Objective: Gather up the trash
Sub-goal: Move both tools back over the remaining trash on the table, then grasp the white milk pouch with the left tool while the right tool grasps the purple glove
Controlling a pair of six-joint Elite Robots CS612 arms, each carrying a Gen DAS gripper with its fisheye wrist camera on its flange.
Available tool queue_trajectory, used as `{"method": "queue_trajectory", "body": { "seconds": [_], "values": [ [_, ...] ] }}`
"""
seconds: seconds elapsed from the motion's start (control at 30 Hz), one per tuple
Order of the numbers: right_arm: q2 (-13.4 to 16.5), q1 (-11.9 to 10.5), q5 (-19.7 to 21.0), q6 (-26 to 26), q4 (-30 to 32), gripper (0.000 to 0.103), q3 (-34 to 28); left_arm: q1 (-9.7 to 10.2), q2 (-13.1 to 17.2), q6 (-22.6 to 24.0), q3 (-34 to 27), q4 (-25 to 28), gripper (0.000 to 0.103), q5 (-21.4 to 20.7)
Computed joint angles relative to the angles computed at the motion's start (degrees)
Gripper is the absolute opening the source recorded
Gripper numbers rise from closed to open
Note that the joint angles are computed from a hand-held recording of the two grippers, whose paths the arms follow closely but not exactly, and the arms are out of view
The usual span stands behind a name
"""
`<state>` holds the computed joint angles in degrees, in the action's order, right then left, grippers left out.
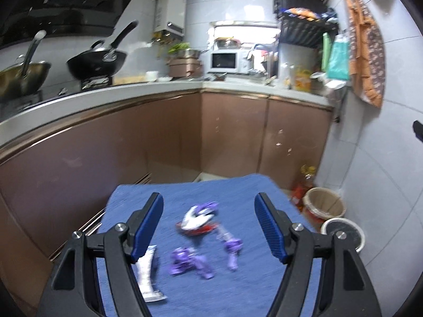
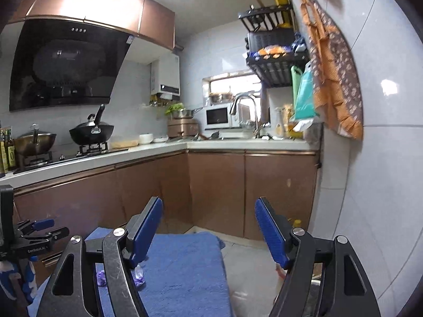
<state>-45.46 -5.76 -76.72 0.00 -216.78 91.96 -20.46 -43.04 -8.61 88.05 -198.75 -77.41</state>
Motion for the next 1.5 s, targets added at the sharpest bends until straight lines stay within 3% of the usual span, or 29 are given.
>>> {"method": "queue_trajectory", "body": {
  "seconds": [0.27,0.53,0.87,1.2,1.37,1.5],
  "values": [
    [3.41,0.8,3.22,-0.82,6.77,0.07,-4.53,3.27,2.21,-6.2,-0.51,6.2,0.07,1.59],
    [7.76,2.22,6.23,-3.04,16.93,0.07,-10.66,5.07,5.26,-10.9,-2.43,11.06,0.07,0.89],
    [14.32,4.99,11.98,-9.02,36.89,0.07,-20.88,6.53,9.47,-14.6,-6.26,17.84,0.07,-2.42],
    [19.9,7.65,13.06,-15.04,53.3,0.07,-29.72,7.48,11.22,-14.96,-7.86,19.31,0.069,-6.91],
    [21.61,8.03,12.57,-15.52,57.23,0.068,-32.58,7.69,11.85,-14.88,-8.95,20.59,0.046,-7.85],
    [22.63,8.24,12.74,-16.13,59.44,0.058,-34.29,7.91,12.34,-15.54,-9.52,20.91,0.039,-9.0]
  ]
}}
